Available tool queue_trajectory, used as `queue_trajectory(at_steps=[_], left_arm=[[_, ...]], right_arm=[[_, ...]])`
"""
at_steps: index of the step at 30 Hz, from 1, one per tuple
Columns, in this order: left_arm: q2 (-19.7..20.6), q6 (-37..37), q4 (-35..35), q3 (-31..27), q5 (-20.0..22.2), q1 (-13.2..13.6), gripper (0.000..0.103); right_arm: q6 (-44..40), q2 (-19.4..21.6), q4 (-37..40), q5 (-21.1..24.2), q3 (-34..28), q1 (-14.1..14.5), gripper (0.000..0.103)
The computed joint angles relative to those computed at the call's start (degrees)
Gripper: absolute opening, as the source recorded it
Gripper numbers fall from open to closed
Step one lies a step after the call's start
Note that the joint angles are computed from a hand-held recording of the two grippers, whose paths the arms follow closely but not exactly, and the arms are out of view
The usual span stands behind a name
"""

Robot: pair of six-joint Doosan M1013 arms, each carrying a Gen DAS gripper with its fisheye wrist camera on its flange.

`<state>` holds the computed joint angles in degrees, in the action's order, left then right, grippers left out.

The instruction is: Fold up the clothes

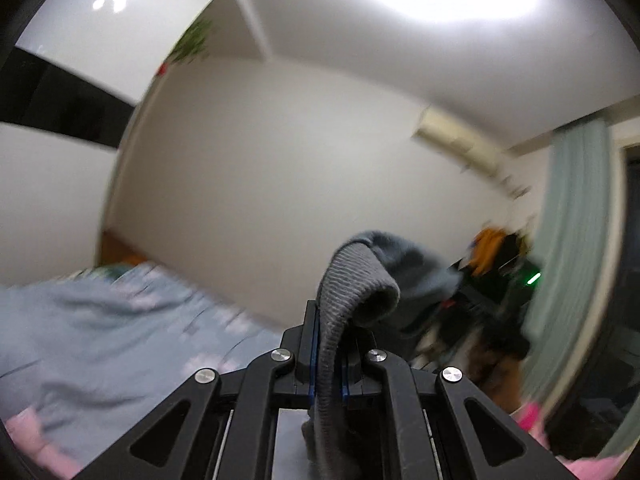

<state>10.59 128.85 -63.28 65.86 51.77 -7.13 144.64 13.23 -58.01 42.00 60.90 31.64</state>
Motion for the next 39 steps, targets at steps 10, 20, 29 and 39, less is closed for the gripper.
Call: queue_trajectory(at_steps=[10,20,29,39], left_arm=[[10.2,-29.3,28.0,1.2,11.1,-0.1,0.008],[21.6,-39.7,38.2,-12.0,8.3,-1.3,0.008],[32.9,-44.3,44.1,-24.1,20.3,-2.5,0.01],[28.3,-42.8,44.3,-19.0,18.5,-1.8,0.06]], right_arm=[[-30.0,14.1,43.8,16.9,-6.7,-6.8,0.003],[-32.5,30.3,49.2,27.0,-26.3,-10.4,0.003],[-31.8,42.6,53.3,40.3,-41.2,-13.2,0.003],[-35.0,35.0,54.0,33.0,-30.7,-13.1,0.048]])
